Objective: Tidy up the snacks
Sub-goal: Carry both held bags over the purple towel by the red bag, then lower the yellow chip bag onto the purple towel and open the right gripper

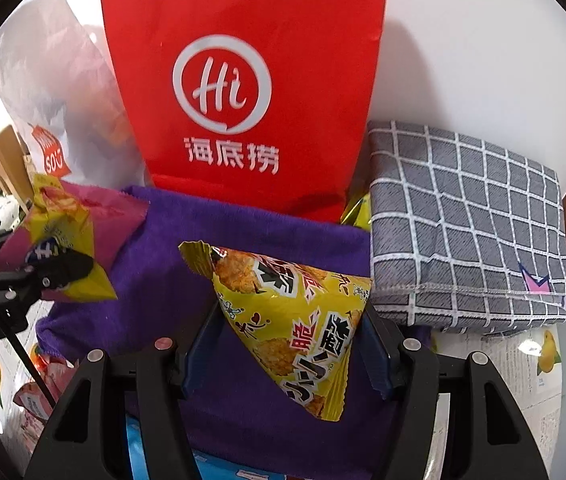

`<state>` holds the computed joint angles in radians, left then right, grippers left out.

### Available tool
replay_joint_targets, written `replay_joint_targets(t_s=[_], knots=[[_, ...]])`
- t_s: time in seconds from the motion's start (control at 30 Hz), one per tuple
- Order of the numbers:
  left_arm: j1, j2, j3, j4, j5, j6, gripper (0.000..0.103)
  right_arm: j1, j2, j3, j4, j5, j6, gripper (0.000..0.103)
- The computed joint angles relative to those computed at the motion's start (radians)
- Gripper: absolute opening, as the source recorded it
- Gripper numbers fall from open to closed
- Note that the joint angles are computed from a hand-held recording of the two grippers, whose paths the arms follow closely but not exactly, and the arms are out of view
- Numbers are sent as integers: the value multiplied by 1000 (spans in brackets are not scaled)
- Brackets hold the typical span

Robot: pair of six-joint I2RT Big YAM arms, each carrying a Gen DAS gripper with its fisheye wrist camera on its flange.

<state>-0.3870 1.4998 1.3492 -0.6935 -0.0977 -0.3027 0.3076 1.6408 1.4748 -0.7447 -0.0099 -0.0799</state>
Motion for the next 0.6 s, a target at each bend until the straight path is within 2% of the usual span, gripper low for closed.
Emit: replay_joint_targets(t_s=[0.6], knots=[[6, 41, 30, -39, 20, 1, 40, 9, 81, 51, -86, -3, 2, 63]])
